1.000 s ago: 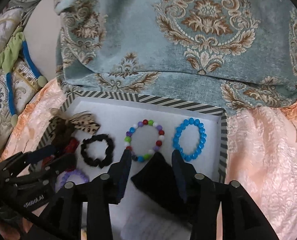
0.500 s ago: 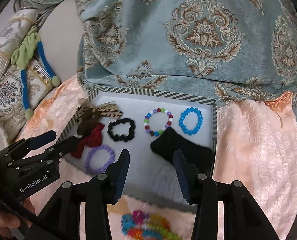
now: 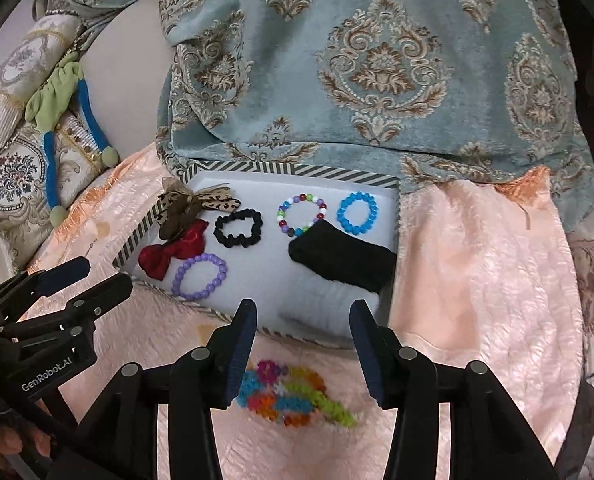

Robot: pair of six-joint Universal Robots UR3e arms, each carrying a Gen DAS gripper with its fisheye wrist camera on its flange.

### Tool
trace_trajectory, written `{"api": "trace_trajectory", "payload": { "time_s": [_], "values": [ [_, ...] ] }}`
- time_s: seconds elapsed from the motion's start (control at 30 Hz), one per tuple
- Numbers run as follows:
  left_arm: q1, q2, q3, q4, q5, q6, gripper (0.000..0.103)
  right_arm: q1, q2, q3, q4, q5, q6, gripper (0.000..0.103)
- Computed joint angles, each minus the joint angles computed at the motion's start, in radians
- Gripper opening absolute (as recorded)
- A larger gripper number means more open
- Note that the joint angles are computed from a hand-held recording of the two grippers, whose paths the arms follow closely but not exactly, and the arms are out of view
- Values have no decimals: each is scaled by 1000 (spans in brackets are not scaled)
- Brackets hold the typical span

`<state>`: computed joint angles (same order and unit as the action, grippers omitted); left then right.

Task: Organize jewelry
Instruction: 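Move both tools back to the rainbow and green bracelets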

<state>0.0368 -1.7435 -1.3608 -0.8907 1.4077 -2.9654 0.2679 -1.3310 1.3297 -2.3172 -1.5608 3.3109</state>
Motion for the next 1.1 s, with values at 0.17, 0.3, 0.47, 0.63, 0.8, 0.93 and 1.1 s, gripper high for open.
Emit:
{"api": "trace_trajectory", "payload": {
  "time_s": [0.17, 0.3, 0.47, 0.63, 0.8, 0.93, 1.1],
  "values": [
    [6, 48, -52, -7, -10, 3, 64, 1, -59, 69, -12, -9, 2, 47],
    [22, 87, -88, -15, -40, -2, 64, -3, -105, 120, -22, -8, 6, 47],
    [21, 116, -114, -23, -51, 3, 64, 2, -146, 166, -27, -15, 7, 50],
    [13, 135, -130, -31, -61, 2, 64, -2, -182, 208, -36, -12, 13, 51],
    [4, 137, -134, -42, -63, 2, 64, -5, -196, 225, -30, -13, 6, 52],
    [4, 131, -133, -55, -76, -5, 64, -10, -205, 238, -30, -13, 4, 52],
    [7, 129, -136, -57, -86, -10, 64, -18, -209, 249, -30, -7, 4, 52]
  ]
}}
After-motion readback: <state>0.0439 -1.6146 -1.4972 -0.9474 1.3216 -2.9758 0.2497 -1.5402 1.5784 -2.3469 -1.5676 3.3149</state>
